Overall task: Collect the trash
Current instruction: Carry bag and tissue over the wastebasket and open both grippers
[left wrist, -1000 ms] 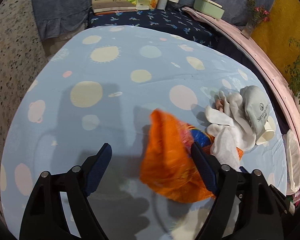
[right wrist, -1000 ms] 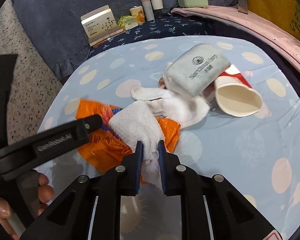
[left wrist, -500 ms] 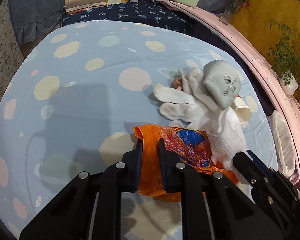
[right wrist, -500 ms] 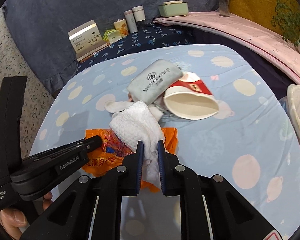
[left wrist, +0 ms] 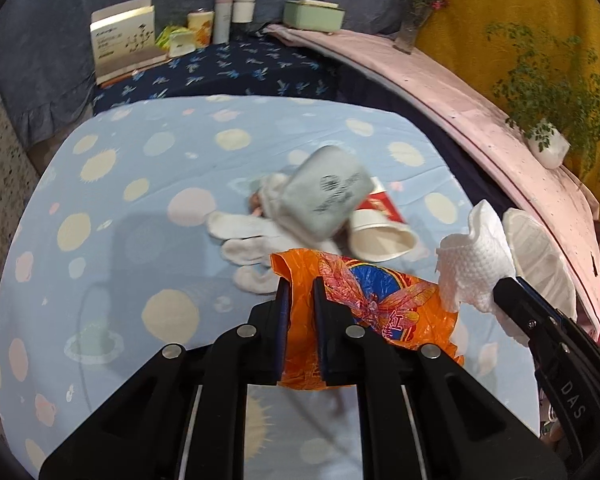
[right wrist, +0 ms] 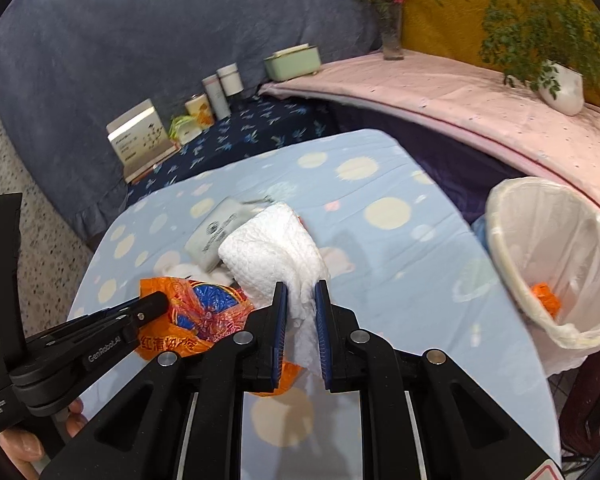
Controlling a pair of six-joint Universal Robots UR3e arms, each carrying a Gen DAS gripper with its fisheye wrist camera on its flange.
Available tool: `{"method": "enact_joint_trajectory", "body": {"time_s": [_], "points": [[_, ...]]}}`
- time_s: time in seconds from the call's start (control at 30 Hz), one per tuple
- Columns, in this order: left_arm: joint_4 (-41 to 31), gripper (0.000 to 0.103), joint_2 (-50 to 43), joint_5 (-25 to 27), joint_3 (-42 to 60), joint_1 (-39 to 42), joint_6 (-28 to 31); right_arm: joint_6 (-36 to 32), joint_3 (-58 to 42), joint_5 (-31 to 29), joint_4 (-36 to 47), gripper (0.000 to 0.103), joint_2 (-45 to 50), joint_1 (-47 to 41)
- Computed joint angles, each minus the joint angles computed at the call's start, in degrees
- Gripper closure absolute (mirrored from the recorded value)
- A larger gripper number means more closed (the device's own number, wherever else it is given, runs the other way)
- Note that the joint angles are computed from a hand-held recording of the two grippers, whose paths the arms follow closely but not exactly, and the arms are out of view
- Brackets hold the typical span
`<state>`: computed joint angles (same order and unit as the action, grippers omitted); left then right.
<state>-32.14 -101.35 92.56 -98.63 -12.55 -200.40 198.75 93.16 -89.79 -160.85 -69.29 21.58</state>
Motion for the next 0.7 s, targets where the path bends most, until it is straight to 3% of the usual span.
{"method": "enact_joint_trajectory", "body": {"time_s": [0.37,0.7], "points": [[-7.8,0.092,-11.8,3.7,22.8,-11.1,-0.7,-2.6,16.1,3.9,-4.4,0.089,-14.1,-13.3],[-19.2,0.092,-28.0,5.7,51.4,-19.1,0.0,-6.0,27.9,10.0,-5.7,0.089,-24.7,-27.9]]}}
